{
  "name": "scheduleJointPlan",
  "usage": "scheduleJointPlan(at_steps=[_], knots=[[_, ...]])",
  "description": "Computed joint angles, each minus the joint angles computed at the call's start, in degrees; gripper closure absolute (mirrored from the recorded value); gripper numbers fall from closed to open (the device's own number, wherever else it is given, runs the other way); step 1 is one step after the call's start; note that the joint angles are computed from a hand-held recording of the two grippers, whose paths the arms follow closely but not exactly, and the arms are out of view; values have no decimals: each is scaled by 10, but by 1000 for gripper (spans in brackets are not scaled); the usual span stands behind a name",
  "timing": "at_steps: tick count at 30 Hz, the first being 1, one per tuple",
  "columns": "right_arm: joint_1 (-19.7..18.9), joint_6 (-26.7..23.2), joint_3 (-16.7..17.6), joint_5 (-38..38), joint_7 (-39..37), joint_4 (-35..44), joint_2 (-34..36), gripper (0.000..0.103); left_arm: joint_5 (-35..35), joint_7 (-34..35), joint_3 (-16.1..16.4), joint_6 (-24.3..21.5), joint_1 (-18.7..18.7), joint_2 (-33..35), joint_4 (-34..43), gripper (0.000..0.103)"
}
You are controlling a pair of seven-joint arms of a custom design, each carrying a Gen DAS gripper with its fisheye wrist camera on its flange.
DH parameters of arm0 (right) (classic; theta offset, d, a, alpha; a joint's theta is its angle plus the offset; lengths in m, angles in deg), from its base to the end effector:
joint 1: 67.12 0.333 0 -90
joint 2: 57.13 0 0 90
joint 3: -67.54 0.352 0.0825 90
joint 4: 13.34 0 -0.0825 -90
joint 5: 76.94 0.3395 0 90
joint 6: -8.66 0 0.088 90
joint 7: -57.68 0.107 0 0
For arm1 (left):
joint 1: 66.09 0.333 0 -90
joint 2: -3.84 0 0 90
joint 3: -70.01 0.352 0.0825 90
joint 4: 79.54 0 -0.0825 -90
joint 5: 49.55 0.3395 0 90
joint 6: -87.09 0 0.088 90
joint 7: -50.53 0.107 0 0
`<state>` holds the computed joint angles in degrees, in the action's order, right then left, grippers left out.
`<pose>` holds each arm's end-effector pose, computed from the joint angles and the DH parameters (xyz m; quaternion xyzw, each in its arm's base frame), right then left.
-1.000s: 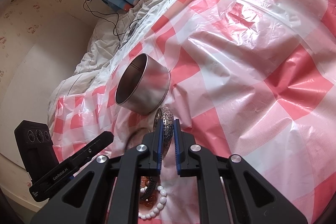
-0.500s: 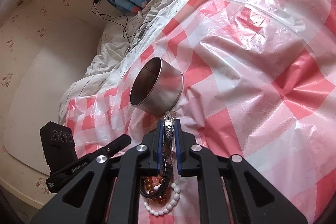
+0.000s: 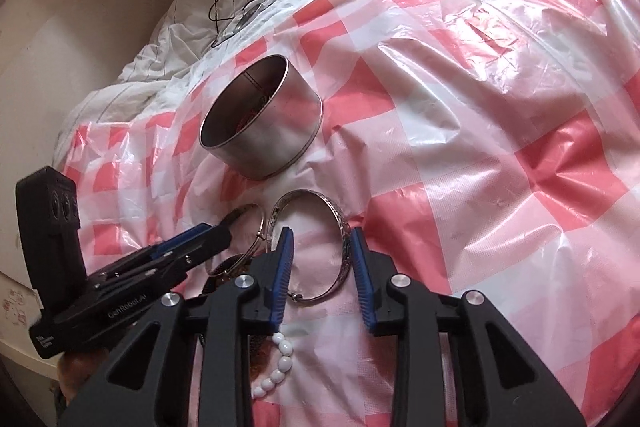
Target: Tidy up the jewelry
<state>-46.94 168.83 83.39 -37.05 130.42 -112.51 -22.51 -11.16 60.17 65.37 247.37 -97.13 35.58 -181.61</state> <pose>0.5930 0.3519 0.3434 -0.7419 0.5852 0.0867 0.3154 0.5384 -0.4113 0.3518 -0.7507 0.6011 -0.2523 0.1067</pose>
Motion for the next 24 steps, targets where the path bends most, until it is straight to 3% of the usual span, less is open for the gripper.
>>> scheduleJointPlan(at_steps=[2,4,5,6,7,9,10,11,13,15,17,22,24], knots=[[19,14,-18,-25,9,-5,-4,89,-9,7,-7,15,10,3,-4,65],[44,44,-39,-58,20,-17,-12,96,-17,24,-12,3,11,11,4,65],[75,69,-71,-92,43,-27,-19,97,-17,33,-11,-10,6,15,13,65],[106,96,-108,-131,66,-40,-25,97,-13,40,-8,-25,-1,18,24,74],[146,122,-151,-171,93,-51,-29,98,-10,50,-7,-43,-6,21,33,90],[208,162,-221,-232,128,-66,-33,99,3,49,-1,-46,-13,19,36,99],[214,164,-228,-242,134,-66,-33,99,9,42,2,-39,-15,16,32,99],[201,158,-216,-253,140,-64,-32,99,16,36,6,-36,-17,14,30,99],[129,127,-135,-230,113,-53,-30,98,21,29,6,-33,-16,10,25,99],[89,111,-89,-214,106,-48,-28,96,24,22,6,-29,-14,7,21,99],[90,113,-89,-217,112,-51,-28,67,30,13,7,-21,-12,3,15,99],[114,84,-115,-253,134,-40,-20,65,45,-4,11,-8,-11,-7,4,99],[120,65,-121,-270,137,-32,-13,74,47,-5,9,-7,-9,-8,3,99]])
